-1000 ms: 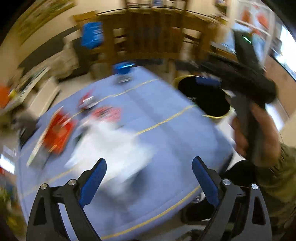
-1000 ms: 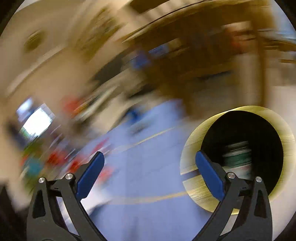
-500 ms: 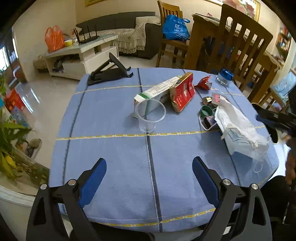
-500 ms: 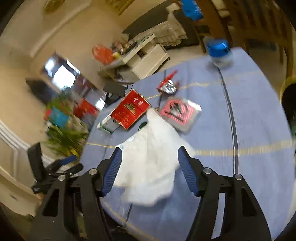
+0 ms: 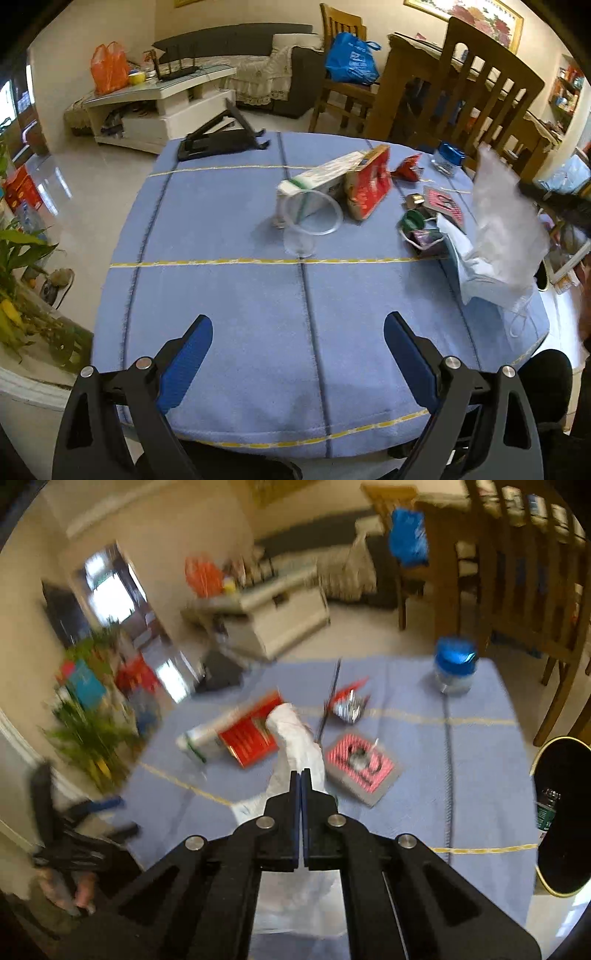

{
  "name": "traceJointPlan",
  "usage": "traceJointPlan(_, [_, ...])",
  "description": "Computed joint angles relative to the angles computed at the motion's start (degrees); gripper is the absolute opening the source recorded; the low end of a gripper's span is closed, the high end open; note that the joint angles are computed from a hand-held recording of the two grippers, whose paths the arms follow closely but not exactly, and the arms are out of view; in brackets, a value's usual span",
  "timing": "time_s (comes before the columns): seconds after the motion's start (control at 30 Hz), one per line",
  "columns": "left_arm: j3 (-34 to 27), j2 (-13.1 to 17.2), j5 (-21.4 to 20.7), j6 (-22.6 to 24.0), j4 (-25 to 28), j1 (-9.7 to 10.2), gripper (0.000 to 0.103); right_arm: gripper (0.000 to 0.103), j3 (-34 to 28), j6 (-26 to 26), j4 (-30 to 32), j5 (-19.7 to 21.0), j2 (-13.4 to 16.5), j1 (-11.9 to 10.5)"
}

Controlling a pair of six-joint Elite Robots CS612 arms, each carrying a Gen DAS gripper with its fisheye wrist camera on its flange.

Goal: Collect trash
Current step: 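Grasp the white tissue with the right tool while the left tool grasps the face mask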

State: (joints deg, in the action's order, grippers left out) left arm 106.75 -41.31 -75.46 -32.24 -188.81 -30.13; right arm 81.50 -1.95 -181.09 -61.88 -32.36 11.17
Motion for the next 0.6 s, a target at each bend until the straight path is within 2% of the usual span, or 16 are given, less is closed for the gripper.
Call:
traceJointPlan(0.13, [-2.68,1.39,-5.56,2.81,-1.56,-0.19,0.091,0.001,4.71,7.18,-12.36,2.42,-2.49,-2.56])
traceJointPlan(0.23, [-5.85,2.85,-9.1,5.34,-0.86,-0.86,0.091,0.001,7.34,11.93,-18.82,2.68,-3.47,-4.52])
traceJointPlan(0.37, [-10.84,5.34,-14.19,4.99,1.6,-1.15,0.089,0.001,9.72,15.6,-21.95,2.95,-3.6,-6.82])
traceJointPlan(0.47, [-14.6,7.31,-16.76,2.83,4.42,-0.99,0.083,0.001,10.79,17.64,-22.74,4.4,-2.85,-8.23])
traceJointPlan(0.57, [-17.84,9.01,-19.23,-0.16,7.44,-0.42,0.055,0.001,11.41,18.36,-23.2,5.66,-2.39,-8.98])
traceJointPlan(0.6, [-18.8,9.53,-20.08,-1.17,8.43,-0.19,0.031,0.001,11.41,18.63,-23.38,6.22,-2.12,-9.27])
